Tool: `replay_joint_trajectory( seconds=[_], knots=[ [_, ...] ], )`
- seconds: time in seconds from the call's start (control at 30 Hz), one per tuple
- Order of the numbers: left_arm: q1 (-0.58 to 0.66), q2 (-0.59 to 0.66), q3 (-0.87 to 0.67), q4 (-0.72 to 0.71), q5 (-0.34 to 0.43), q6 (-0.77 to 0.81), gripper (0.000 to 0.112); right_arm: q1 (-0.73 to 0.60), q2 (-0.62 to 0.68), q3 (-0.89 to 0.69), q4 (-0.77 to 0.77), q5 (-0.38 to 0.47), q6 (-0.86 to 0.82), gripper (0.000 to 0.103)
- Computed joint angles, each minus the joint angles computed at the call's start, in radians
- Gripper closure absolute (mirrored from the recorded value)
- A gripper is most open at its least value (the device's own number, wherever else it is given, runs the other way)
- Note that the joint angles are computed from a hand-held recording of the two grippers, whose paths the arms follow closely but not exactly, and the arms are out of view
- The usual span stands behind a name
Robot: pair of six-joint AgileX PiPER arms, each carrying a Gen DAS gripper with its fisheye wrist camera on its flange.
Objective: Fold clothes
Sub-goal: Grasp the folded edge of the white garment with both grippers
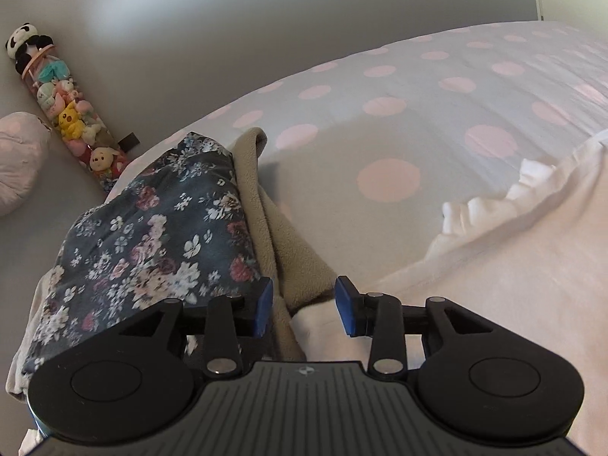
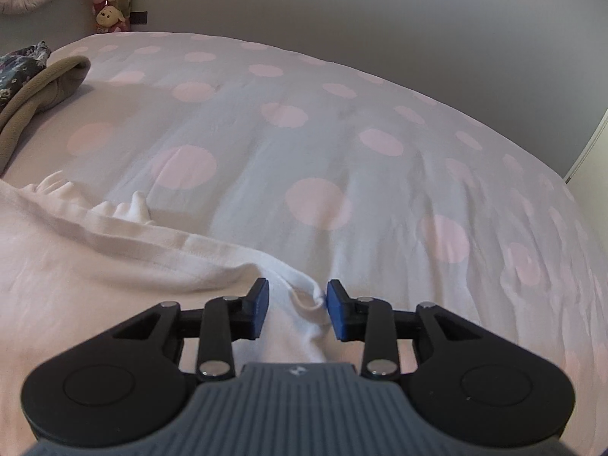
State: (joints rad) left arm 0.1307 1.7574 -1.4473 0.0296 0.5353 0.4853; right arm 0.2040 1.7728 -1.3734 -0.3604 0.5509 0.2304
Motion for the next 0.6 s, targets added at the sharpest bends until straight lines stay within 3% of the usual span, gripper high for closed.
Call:
replay_joint_trajectory(
  seconds=[0.37, 0.5, 0.6],
  knots=[
    [0.06, -0.436, 0.474, -0.217, 0.024, 0.373, 0.074, 0.134, -0.418, 0.439, 0.085, -0.006, -0.108, 0.066],
    [0.071, -0.639, 0.697, -0.255, -0.007, 0.554, 0.069, 0.223, -0.569, 0.609, 0.0, 0.012, -0.072, 0.058],
    [0.049, -0.774, 0.857, -0.195, -0.079, 0.616, 0.065, 0.328, -0.674, 0.73, -0.138, 0.045, 0.038, 0.049]
  ],
)
